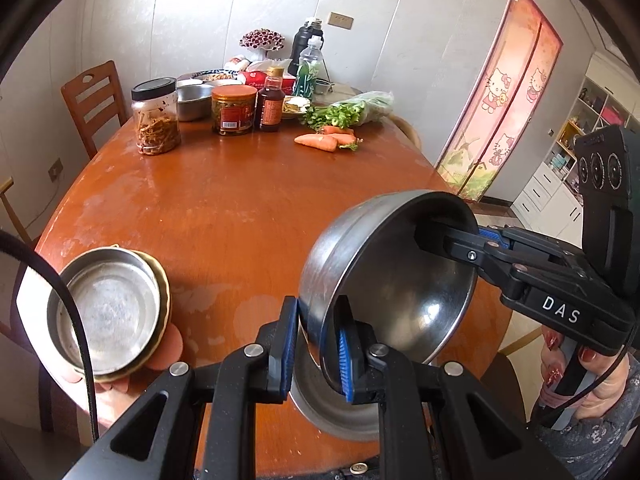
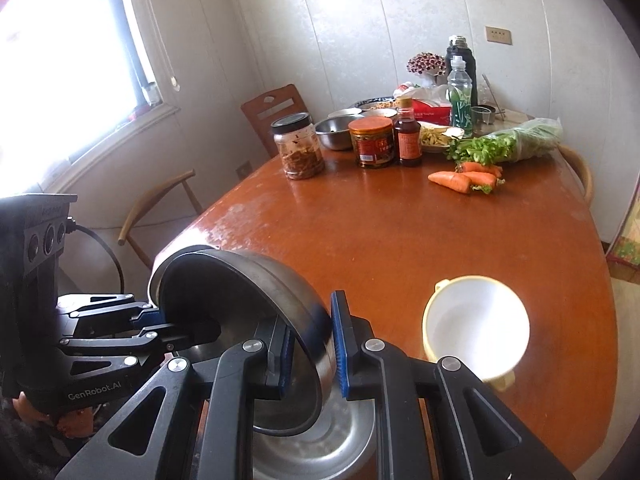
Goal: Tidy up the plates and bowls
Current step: 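Lift the steel bowl and lower it into the large steel basin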
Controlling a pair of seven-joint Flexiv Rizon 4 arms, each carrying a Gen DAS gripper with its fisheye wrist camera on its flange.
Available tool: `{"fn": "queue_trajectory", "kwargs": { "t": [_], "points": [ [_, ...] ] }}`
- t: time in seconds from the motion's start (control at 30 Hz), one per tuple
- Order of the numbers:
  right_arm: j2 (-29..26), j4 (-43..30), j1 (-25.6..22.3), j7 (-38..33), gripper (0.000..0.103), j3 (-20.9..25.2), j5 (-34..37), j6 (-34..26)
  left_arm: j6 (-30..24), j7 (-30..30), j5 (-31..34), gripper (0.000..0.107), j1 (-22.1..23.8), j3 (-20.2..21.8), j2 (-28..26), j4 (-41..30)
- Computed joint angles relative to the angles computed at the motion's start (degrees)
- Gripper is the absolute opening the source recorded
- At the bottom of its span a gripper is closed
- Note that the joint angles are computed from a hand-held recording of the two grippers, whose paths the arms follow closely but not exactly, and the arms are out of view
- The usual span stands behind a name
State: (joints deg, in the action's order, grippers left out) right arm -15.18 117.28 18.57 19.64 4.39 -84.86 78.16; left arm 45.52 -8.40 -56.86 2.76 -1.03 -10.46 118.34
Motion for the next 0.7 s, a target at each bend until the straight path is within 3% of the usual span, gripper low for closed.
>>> {"fn": "queue_trajectory", "kwargs": {
  "t": [0.7],
  "points": [
    [4.10, 5.84, 2.59, 7.27, 0.020, 3.86, -2.44, -6.43, -0.29, 4.67, 1.58, 0.018, -0.43, 2.50, 4.67, 6.87]
  ]
}}
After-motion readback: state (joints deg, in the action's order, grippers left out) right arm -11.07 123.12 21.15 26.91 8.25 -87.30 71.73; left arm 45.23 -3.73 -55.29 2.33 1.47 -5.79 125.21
